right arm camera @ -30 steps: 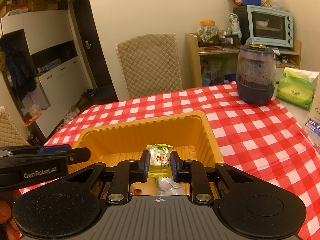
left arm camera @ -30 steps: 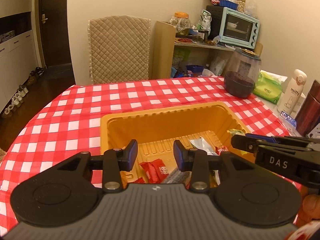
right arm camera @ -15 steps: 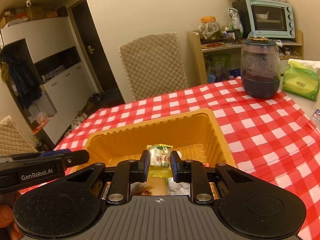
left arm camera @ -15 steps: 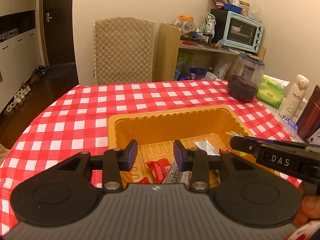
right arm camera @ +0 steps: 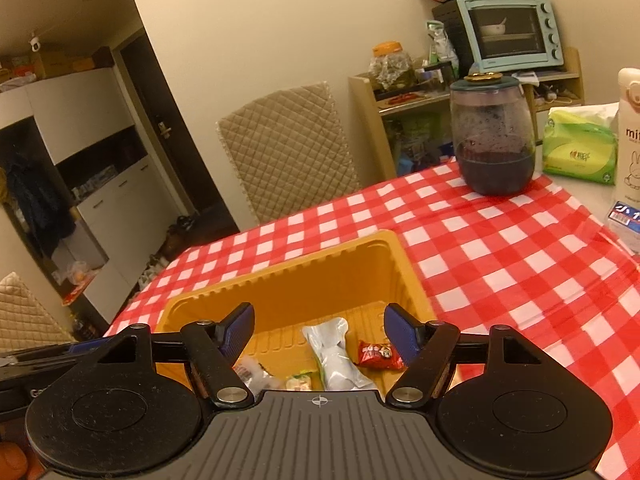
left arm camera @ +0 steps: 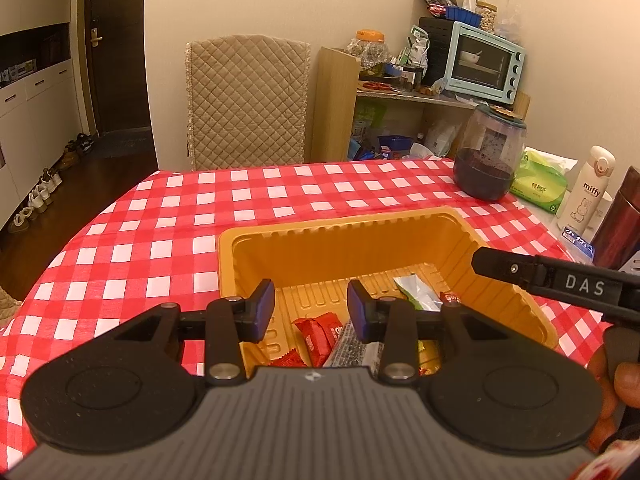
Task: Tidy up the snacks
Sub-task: 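Withdraw both open grippers toward the red-gold packet on the table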
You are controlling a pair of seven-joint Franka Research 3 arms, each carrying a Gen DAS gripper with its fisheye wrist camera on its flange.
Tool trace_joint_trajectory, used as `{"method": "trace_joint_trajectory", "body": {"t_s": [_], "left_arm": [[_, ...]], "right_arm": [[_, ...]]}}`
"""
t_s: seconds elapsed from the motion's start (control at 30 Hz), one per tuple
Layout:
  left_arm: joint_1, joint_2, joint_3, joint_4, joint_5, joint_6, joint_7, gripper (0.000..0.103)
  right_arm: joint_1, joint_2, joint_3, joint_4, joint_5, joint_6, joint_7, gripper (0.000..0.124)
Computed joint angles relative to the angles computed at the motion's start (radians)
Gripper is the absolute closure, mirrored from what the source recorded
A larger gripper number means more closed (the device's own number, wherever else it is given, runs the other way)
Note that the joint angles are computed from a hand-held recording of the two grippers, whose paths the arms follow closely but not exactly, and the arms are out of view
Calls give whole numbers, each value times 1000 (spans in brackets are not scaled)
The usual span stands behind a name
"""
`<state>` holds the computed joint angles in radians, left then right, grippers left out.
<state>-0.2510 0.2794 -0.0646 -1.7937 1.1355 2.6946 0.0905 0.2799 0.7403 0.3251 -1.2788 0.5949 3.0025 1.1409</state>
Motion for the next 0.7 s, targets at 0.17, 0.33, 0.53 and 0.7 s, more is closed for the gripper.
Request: {"method": "trace_joint_trajectory", "body": {"t_s": [0.17, 0.33, 0.53, 0.7], "left_arm": [[-9, -25, -5, -24, 28, -9, -33, 66], [-15, -64, -23, -65, 61, -27, -80, 66], [-17, -143, -64, -155, 97, -51, -157, 66], [-17, -219, -110, -247, 115, -81, -219, 65]], "right_arm": [[-15, -34, 13, -58, 7, 48, -16, 52], [-68, -92, 69, -156, 31, 94, -64, 52], [-133, -208, 110, -328, 88, 104, -113, 52], [-186, -312, 143, -460, 180, 111, -182, 52]]}}
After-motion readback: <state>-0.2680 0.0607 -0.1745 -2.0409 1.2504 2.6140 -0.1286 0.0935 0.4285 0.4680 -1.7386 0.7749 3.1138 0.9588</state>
